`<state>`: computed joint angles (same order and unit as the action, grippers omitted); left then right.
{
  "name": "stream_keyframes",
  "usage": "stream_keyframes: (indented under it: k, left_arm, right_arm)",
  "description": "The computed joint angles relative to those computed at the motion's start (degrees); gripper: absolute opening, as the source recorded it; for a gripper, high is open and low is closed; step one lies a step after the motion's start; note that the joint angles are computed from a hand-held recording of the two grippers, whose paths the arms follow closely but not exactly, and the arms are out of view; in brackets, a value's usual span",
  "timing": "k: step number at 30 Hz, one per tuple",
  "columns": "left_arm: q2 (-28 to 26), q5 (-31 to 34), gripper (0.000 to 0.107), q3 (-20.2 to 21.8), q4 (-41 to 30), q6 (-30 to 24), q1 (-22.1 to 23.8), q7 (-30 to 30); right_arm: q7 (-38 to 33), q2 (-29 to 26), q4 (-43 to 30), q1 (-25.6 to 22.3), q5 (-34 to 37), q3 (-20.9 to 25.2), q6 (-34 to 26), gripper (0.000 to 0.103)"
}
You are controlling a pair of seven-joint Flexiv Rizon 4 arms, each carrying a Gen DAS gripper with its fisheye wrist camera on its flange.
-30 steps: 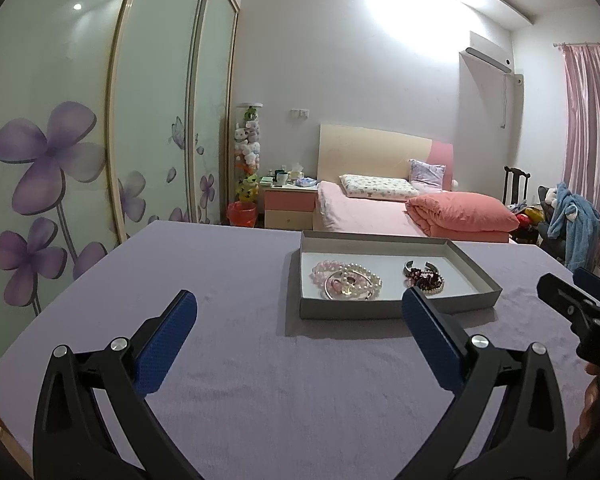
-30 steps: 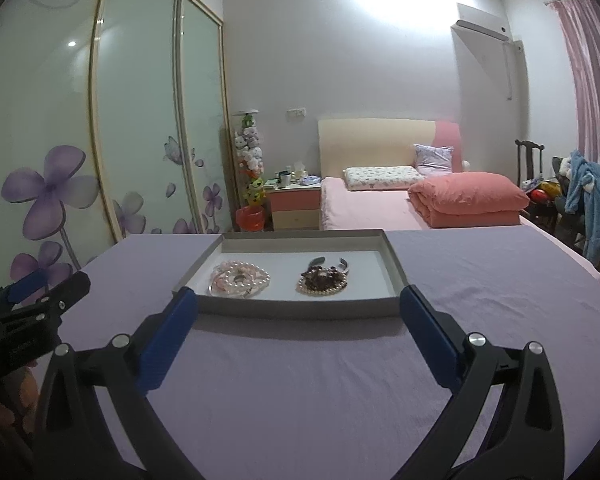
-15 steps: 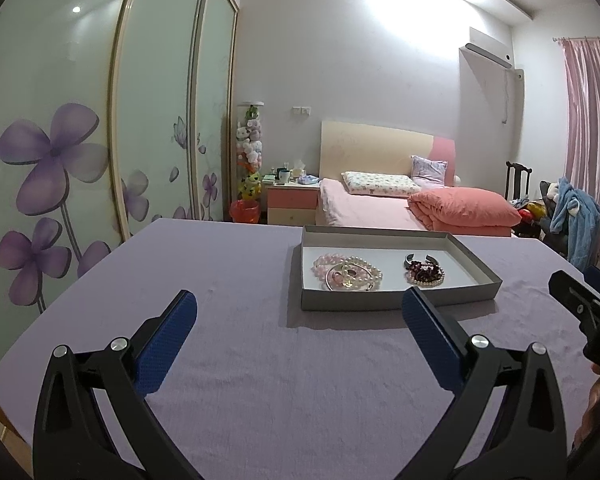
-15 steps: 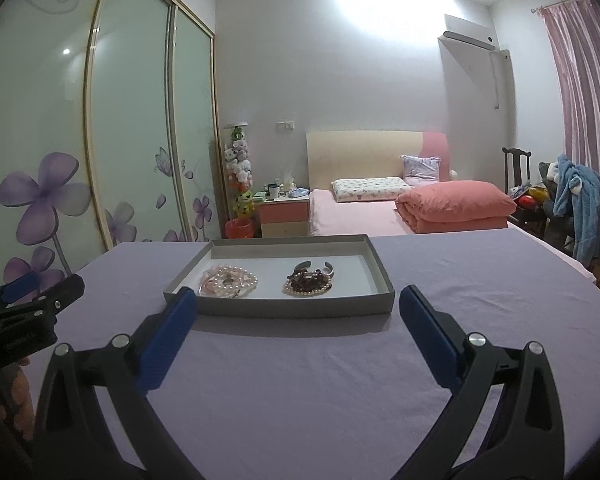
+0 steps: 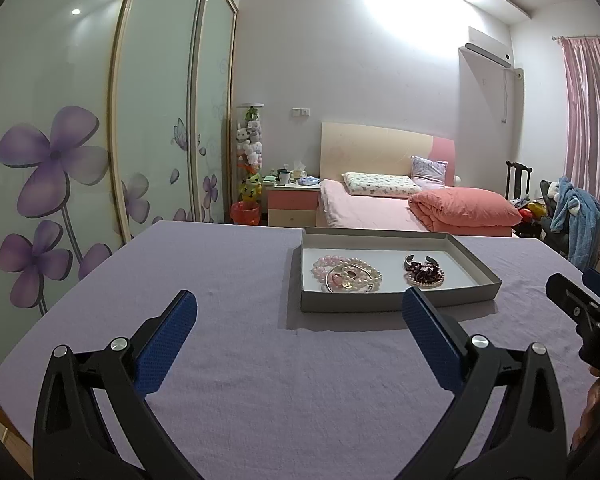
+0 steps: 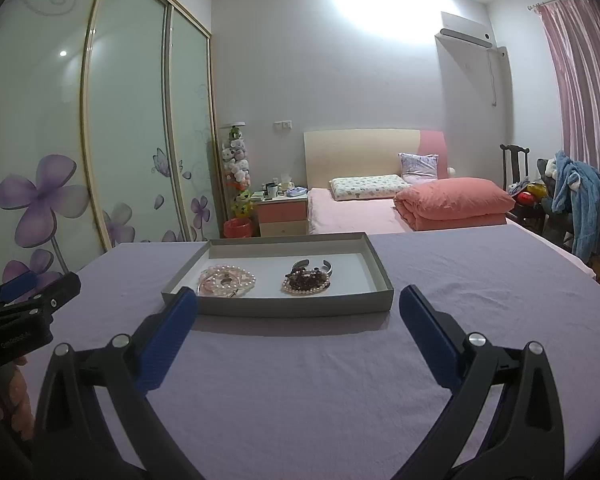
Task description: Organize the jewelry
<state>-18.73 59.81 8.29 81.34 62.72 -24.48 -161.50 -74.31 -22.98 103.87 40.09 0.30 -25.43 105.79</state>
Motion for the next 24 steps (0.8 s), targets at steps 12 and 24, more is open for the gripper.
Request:
stream_keyframes:
  k: [12, 24]
  left_arm:
    - [0.07, -0.21, 0.101, -0.14, 0.04, 0.06, 0.16, 0.36]
    - [0.13, -0.31, 0.101, -0.15, 0.03, 0.04, 0.18, 0.6]
  right_arm:
    - [-0.08, 0.01, 0.07, 0.55, 0.12, -0.53, -0.06, 0.099]
    - [-0.03, 0.03, 0.05, 0.46, 0.06, -0.44, -0.08, 0.099]
